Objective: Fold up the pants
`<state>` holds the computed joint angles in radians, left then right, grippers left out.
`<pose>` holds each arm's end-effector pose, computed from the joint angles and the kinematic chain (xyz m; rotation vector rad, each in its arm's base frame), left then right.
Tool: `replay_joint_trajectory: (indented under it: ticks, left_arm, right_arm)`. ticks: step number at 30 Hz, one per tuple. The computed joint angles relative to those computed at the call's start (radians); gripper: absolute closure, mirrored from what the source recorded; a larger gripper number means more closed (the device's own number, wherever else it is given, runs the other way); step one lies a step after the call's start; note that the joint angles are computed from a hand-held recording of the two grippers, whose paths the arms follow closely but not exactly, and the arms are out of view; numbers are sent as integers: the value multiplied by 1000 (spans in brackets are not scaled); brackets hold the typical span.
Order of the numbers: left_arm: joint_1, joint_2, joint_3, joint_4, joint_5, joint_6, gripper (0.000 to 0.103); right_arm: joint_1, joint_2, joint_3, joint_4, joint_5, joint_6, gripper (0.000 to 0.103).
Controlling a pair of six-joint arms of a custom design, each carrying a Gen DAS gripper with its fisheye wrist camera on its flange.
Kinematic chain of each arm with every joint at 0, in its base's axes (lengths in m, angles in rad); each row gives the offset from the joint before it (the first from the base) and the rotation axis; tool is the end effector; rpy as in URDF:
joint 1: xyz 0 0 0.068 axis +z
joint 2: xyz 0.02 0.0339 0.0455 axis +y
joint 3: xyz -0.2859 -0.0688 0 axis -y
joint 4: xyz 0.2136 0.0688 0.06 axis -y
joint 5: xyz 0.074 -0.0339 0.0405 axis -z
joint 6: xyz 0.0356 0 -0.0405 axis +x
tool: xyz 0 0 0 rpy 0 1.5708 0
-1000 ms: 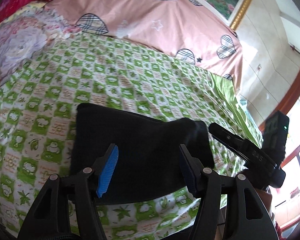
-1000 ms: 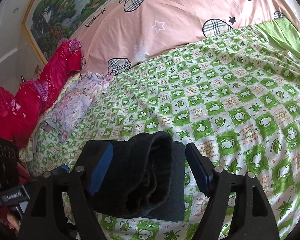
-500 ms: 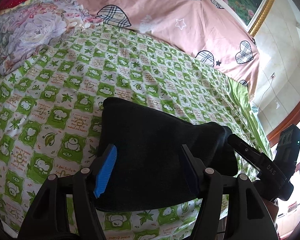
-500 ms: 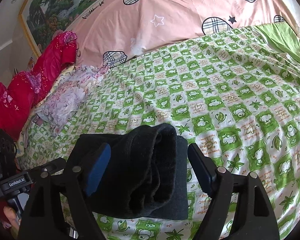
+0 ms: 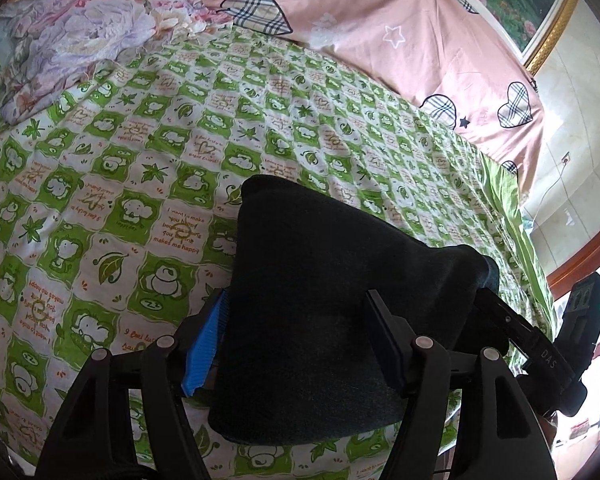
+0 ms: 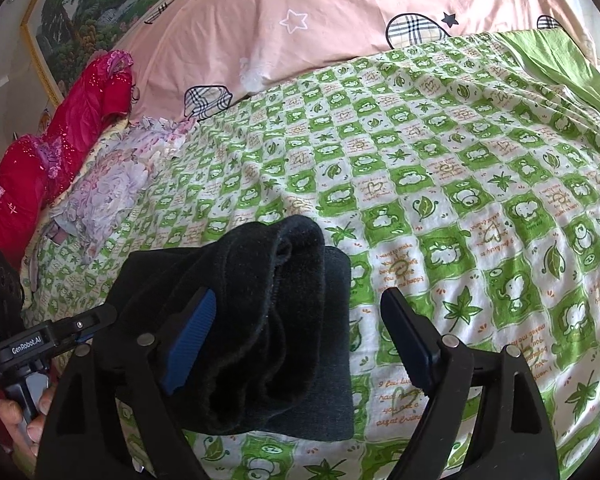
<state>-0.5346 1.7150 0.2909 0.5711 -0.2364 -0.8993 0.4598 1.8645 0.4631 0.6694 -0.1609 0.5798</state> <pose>0.1962 -0.1065 0.1121 -0.5461 2.3655 -0.3807 0.2476 0.1290 0.1138 0.0577 2.3986 0.6988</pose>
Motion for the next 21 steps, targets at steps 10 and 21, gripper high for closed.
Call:
replay_joint_trajectory:
  ticks: [10,21]
  left_arm:
    - [11,87,35,14,25,7,29]
    - [39,119,39,29,45,16,21]
  right_arm:
    - [-12,85,-33,90,30,-29,18]
    - [-62,123,-72,208,-121,29,20]
